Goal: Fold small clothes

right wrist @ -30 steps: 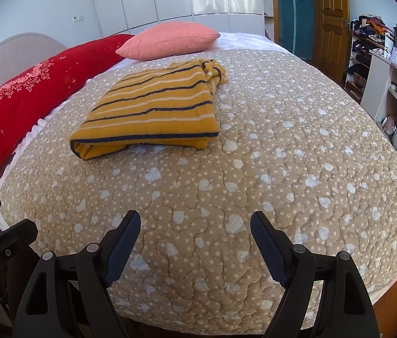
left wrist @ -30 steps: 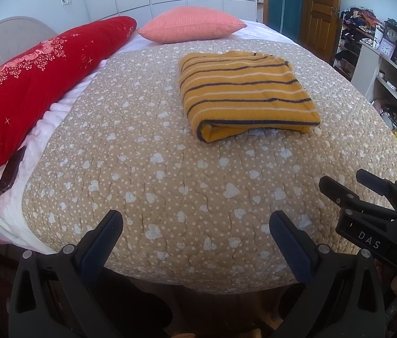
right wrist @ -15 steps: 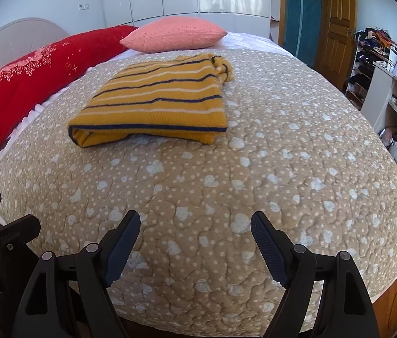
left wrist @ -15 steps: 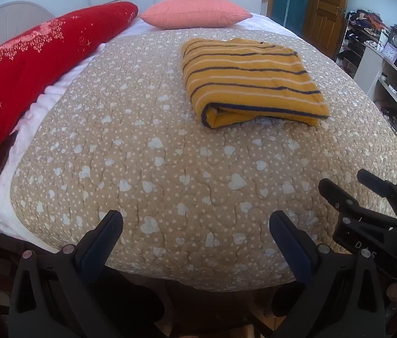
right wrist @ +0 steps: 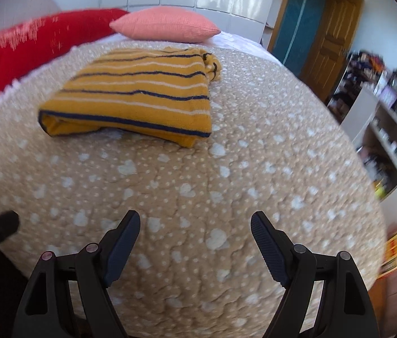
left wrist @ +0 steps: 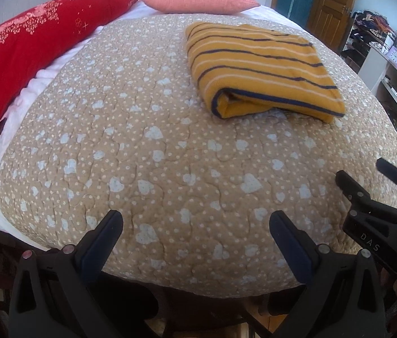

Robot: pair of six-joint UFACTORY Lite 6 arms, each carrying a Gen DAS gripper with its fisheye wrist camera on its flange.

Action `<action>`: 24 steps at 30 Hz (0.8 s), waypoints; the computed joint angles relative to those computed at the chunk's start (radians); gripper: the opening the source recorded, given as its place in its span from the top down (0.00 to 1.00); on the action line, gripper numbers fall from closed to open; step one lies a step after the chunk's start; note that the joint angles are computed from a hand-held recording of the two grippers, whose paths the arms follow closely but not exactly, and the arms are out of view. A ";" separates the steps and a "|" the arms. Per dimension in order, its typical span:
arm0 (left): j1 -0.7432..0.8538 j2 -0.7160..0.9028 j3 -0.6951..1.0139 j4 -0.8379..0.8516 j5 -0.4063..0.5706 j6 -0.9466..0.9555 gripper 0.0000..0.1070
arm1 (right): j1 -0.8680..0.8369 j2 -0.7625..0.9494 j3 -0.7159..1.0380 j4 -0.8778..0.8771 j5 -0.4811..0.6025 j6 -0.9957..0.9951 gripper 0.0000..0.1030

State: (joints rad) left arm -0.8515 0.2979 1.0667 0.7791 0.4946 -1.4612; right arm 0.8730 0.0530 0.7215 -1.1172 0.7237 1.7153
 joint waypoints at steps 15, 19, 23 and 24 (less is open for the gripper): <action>0.023 0.016 0.001 -0.004 -0.015 0.010 0.04 | 0.007 0.074 0.097 0.041 0.025 -0.096 0.18; 0.019 0.023 0.010 -0.012 -0.014 0.021 0.04 | 0.007 0.061 0.085 0.044 0.019 -0.086 0.18; 0.018 0.031 0.018 -0.004 -0.015 0.013 0.04 | -0.025 0.047 0.064 0.027 -0.008 -0.078 0.18; 0.016 0.029 0.015 0.009 -0.015 0.000 0.04 | -0.032 0.046 0.061 0.022 -0.013 -0.076 0.18</action>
